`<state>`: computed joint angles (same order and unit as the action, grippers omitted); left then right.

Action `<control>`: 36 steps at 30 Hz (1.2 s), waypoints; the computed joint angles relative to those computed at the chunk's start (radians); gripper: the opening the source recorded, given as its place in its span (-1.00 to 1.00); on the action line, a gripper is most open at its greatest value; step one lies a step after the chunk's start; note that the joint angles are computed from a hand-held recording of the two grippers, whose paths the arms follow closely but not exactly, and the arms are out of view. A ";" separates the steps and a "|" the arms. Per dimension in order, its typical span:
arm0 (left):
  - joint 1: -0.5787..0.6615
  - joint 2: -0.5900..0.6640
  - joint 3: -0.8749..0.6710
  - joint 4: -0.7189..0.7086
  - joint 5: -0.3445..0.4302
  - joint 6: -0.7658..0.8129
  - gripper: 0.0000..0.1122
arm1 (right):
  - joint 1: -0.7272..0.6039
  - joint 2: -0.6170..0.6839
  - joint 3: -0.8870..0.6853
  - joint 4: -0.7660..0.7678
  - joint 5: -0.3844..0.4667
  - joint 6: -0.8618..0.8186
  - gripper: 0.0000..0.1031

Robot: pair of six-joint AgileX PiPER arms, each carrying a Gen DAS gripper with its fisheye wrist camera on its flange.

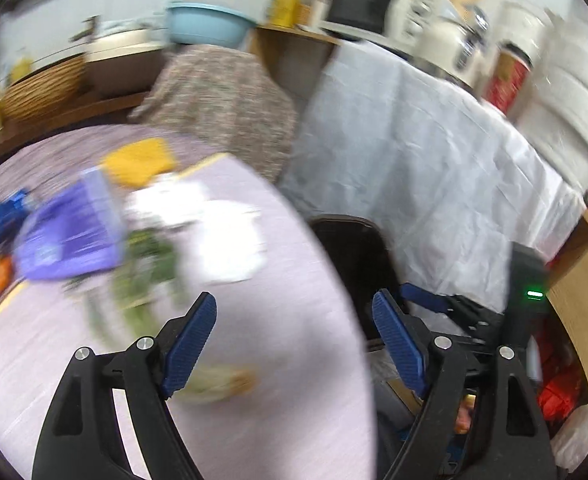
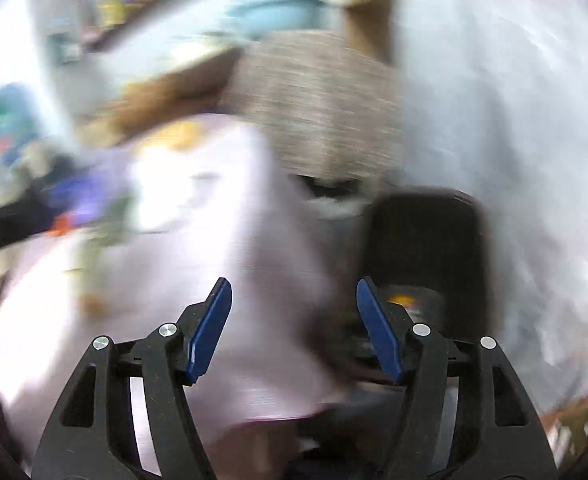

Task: Collect trash
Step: 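Grasp the green onions by the roots with the right tool while the left tool grasps the purple bag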

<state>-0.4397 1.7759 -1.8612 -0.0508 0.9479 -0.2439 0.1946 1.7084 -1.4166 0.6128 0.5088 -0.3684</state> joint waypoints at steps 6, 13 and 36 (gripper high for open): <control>0.124 -0.218 0.300 0.103 -0.079 -0.078 0.42 | 0.128 0.003 -0.055 0.190 0.088 -0.222 0.37; 0.231 -0.304 0.455 0.001 -0.108 -0.013 0.42 | 0.256 0.115 -0.224 -0.077 0.154 -0.058 0.37; 0.292 0.029 0.046 0.028 -0.006 0.005 0.53 | 0.338 0.055 -0.195 -0.132 0.170 -0.098 -0.60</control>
<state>-0.1480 1.8046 -1.8149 -0.0233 0.9422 -0.2389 0.5324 1.7631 -1.6115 0.4808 0.6792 -0.4668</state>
